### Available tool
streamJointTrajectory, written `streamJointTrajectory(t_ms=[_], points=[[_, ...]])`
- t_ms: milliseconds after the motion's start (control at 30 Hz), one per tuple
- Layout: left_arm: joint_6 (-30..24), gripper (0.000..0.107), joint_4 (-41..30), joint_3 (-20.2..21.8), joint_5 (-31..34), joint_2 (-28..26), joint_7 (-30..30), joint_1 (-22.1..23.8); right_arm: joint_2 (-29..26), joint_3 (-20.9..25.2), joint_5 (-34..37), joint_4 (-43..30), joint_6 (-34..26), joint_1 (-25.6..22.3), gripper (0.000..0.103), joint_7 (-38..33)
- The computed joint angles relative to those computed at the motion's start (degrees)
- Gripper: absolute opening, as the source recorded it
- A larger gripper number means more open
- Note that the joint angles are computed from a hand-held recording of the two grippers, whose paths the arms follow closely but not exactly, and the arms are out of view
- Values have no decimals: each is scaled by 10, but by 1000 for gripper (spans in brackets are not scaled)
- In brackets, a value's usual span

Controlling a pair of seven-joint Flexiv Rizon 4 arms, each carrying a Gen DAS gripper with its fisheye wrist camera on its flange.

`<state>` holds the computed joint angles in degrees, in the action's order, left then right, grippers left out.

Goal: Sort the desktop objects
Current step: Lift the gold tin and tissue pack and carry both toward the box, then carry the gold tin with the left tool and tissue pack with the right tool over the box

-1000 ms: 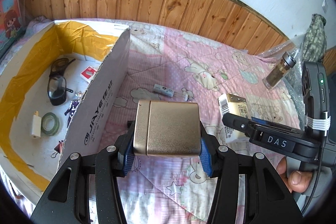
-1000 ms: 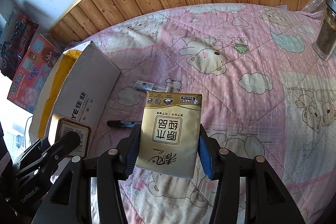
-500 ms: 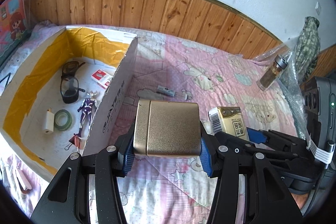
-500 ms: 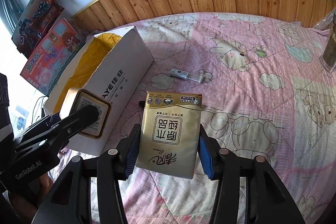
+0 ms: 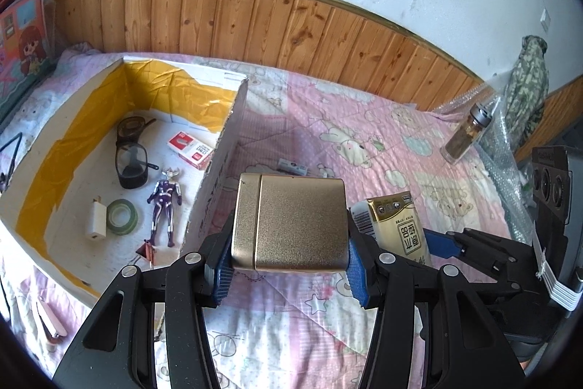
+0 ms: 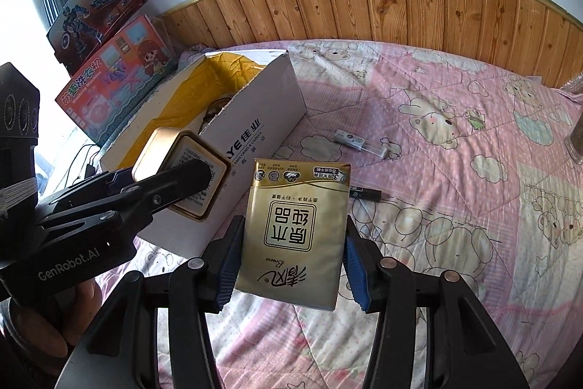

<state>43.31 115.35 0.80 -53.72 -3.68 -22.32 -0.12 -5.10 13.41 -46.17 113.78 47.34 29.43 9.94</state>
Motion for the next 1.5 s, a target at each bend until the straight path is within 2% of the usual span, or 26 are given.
streamJointTrajectory(t_ms=[833, 1500], points=[[-52, 53, -64, 8, -29, -29, -2, 50, -63, -29, -44, -93, 3, 32, 52, -28], [-87, 53, -152, 0, -28, -90, -18, 107, -117, -55, -52, -164, 2, 56, 52, -73]])
